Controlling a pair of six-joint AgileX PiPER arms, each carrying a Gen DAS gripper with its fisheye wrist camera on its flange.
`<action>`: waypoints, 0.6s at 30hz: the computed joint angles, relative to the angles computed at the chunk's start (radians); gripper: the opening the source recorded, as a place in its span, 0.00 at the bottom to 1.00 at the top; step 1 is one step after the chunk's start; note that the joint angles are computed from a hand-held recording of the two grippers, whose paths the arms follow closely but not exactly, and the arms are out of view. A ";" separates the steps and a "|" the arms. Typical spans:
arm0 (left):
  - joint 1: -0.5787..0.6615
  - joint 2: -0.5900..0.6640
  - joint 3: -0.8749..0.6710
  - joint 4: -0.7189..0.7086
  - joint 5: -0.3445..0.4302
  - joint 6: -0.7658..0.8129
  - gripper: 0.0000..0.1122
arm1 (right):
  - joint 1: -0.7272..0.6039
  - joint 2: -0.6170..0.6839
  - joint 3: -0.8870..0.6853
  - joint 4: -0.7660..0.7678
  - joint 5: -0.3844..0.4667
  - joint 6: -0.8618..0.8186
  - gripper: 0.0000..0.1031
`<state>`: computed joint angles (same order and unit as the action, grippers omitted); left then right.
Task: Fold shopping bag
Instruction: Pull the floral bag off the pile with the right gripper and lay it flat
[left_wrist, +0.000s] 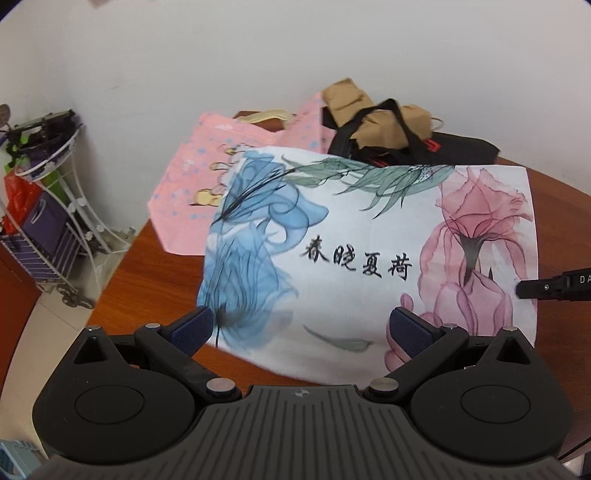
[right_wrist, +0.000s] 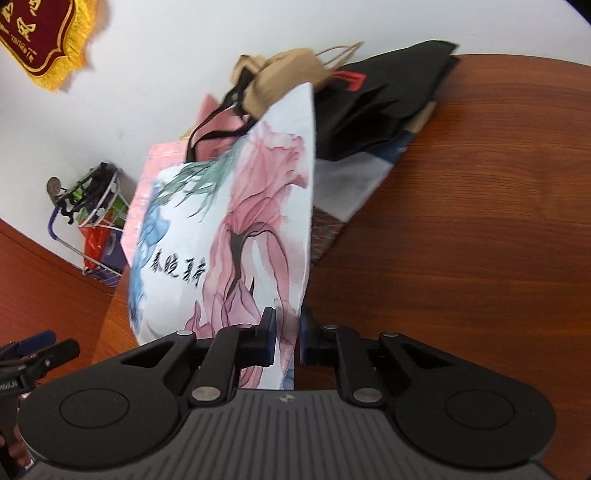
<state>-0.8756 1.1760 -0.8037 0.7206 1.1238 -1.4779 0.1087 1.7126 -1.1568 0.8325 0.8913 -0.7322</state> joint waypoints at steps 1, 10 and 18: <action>-0.014 0.019 -0.008 0.003 -0.014 -0.006 0.91 | -0.029 -0.008 0.000 -0.016 0.019 -0.002 0.14; -0.146 0.252 -0.111 0.042 -0.171 -0.096 0.91 | -0.335 -0.036 -0.039 -0.143 0.195 -0.086 0.14; -0.226 0.526 -0.313 0.035 -0.298 -0.081 0.85 | -0.643 0.054 -0.176 -0.212 0.307 -0.209 0.13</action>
<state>-1.1017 1.7018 -1.1170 0.7551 0.8255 -1.5593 -0.5343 1.7661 -1.3326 0.6208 1.1987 -0.9409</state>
